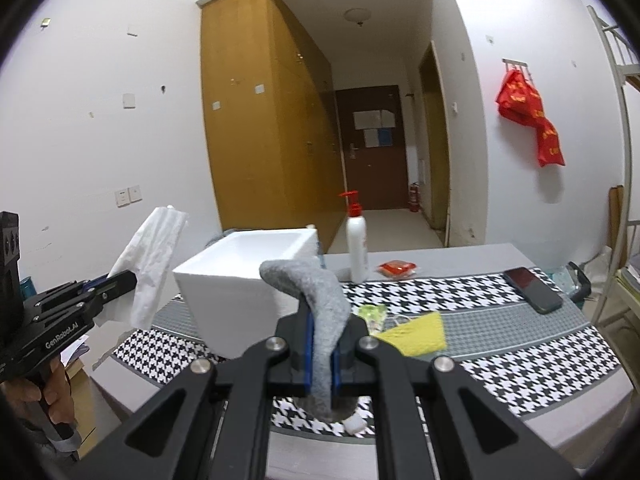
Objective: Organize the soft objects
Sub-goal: 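Carry the grey sock in the right tool over the white foam box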
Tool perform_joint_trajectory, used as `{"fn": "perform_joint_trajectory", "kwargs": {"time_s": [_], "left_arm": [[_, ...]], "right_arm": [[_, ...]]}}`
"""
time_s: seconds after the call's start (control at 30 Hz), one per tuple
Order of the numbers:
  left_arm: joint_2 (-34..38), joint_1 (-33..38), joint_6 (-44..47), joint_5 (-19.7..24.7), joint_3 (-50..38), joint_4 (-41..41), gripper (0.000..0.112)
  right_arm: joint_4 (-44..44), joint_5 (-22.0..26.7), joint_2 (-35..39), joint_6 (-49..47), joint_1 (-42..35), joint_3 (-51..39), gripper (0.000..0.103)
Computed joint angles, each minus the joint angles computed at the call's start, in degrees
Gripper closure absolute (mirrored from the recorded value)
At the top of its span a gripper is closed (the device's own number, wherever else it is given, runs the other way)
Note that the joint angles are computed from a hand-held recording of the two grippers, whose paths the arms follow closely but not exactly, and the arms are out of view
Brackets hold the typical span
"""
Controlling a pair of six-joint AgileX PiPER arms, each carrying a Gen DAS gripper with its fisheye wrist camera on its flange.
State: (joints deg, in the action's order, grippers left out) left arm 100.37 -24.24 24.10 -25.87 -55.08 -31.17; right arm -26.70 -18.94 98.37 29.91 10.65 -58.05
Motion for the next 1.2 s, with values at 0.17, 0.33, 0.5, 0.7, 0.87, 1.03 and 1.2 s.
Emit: {"fn": "perform_joint_trajectory", "kwargs": {"time_s": [0.17, 0.33, 0.5, 0.7, 0.87, 1.03, 1.2], "left_arm": [[-1.1, 1.7, -0.9, -0.5, 1.8, 0.5, 0.104], [-2.1, 2.8, -2.1, -1.5, 3.9, 1.6, 0.104], [-2.0, 4.1, -3.7, -2.2, 4.3, 3.8, 0.104], [-1.6, 4.7, -3.5, -2.6, 4.2, 3.3, 0.104], [-1.3, 6.2, -4.7, -2.5, 3.9, 4.5, 0.104], [-0.8, 7.4, -6.0, -2.2, 3.6, 5.7, 0.104], [-0.6, 8.6, -6.3, -1.1, 2.9, 6.3, 0.104]], "right_arm": [[-0.6, 0.6, 0.9, 0.1, 1.9, -1.5, 0.093], [-0.2, 1.2, 2.0, -0.2, 3.4, -3.2, 0.093], [0.6, 2.9, 3.4, -1.0, 5.1, -6.0, 0.093], [-1.1, 4.3, 5.7, 0.6, 6.3, -9.4, 0.093], [-2.6, 4.7, 7.2, 1.8, 6.7, -12.0, 0.093], [-6.6, 6.9, 9.6, 5.8, 7.2, -17.0, 0.093], [-14.3, 8.8, 11.7, 13.4, 7.6, -22.0, 0.093]]}}
